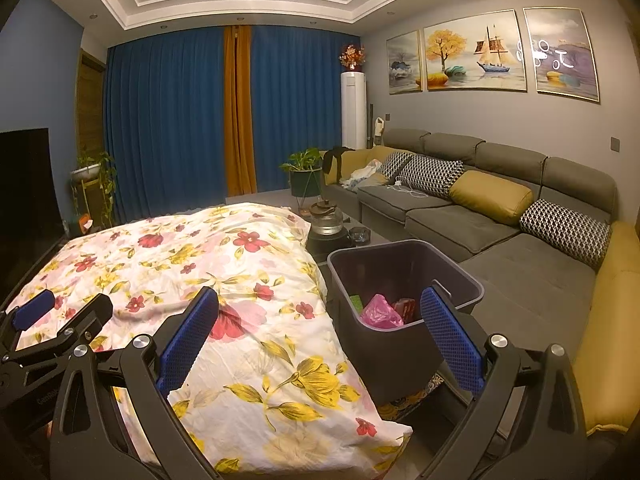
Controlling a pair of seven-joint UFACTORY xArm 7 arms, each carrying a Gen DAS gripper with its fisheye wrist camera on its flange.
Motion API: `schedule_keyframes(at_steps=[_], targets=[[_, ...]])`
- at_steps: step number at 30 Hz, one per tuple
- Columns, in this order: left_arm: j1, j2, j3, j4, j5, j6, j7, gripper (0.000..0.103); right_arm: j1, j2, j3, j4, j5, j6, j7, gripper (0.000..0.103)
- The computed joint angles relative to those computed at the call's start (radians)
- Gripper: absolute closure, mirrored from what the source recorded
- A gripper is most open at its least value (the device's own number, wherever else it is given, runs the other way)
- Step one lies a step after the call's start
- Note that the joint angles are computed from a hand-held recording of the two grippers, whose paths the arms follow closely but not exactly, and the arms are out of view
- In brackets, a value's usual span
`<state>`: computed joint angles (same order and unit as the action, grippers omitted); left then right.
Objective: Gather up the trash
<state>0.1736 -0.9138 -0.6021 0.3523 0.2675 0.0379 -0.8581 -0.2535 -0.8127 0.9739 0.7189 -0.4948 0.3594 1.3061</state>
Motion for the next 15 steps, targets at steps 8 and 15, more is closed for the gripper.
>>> schedule_keyframes(at_steps=[8,15], targets=[[-0.001,-0.004,0.001,0.001,0.001,0.001,0.000,0.006,0.001,0.005,-0.003,0.002,-0.004,-0.003,0.000,0.006],[-0.002,-0.004,0.003,0.003,0.001,0.001,0.000,0.006,-0.007,0.004,0.001,0.004,-0.005,-0.009,0.003,0.006]])
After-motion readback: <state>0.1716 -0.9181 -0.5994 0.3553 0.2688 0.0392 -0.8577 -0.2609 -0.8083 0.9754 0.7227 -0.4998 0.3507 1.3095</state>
